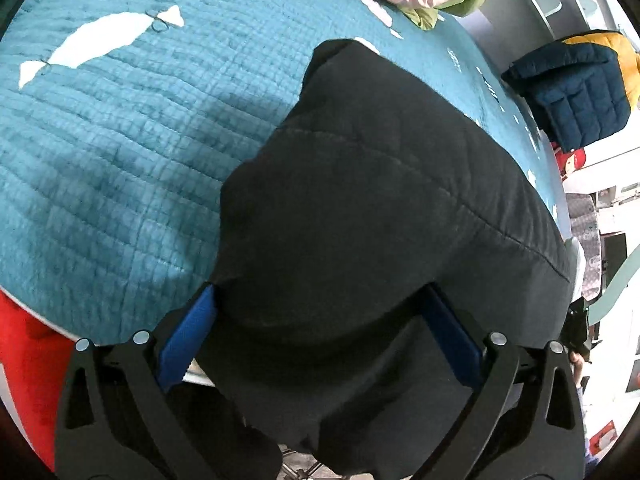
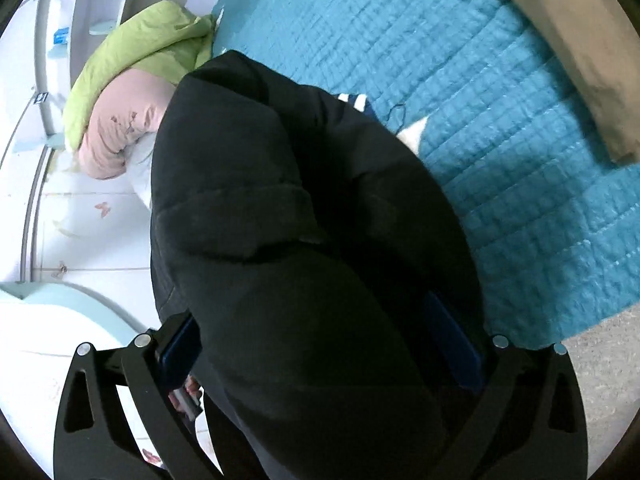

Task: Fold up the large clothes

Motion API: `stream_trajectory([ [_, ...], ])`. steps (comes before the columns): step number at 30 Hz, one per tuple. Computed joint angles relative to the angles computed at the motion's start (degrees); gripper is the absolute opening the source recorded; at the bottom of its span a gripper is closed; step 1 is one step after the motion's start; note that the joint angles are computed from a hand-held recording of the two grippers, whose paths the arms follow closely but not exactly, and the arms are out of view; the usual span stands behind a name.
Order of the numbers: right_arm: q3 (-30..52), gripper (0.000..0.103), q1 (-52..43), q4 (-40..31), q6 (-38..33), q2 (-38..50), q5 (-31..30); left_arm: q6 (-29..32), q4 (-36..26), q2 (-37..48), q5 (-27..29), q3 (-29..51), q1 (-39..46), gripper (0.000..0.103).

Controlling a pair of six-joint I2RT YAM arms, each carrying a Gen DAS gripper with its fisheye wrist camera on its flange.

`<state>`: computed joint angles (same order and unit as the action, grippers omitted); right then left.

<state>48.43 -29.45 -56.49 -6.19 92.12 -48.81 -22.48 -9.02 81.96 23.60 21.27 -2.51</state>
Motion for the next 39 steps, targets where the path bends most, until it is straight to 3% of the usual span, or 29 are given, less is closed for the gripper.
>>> stream_trajectory([
  [3,0.98,0.097,-0.99,-1.39,-2.53,2.12,-1.28,0.94,2.43,4.91,2.83,1.21,1.86,0.1],
  [6,1.19,0.094,1.42,0.29,-0.07,0.36,-0.82,1.08,2.55,4.12,2.39,1.17,1.05,0.099],
  [8,1.1,0.083,3.96,0.53,1.79,-4.05,1.81,0.22,5.0,2.96,2.66,-0.73,1.29,0.099],
  [10,2.37,0.052,5.9,1.06,4.79,-7.27,1.99,-0.45,7.52,0.34,2.94,-3.98,2.07,0.099],
  [13,7.62,0.042,11.14,1.04,8.32,-9.6,4.94,-2.53,9.11,-1.74,2.26,-5.85,2.18,0.099],
  [18,22.27,0.038,22.02,2.54,12.14,-5.48,11.12,-5.96,9.27,-6.74,0.14,-8.53,1.3,0.099],
  [25,38.53,0.037,28.75,6.99,14.3,7.46,15.73,-18.81,13.93,-11.89,-7.57,-12.37,-7.58,0.099],
  [28,36.12,0.037,26.46,8.48,15.15,11.48,19.86,-21.05,12.04,-10.87,-11.78,-9.34,-12.33,0.099],
  [32,25.94,0.037,19.81,15.28,14.28,10.01,14.66,-21.17,10.97,-7.29,-14.18,-5.42,-15.29,0.099],
  [39,21.51,0.035,15.61,18.37,15.96,6.31,12.56,-18.05,8.72,3.75,-14.35,5.5,-15.8,0.099],
])
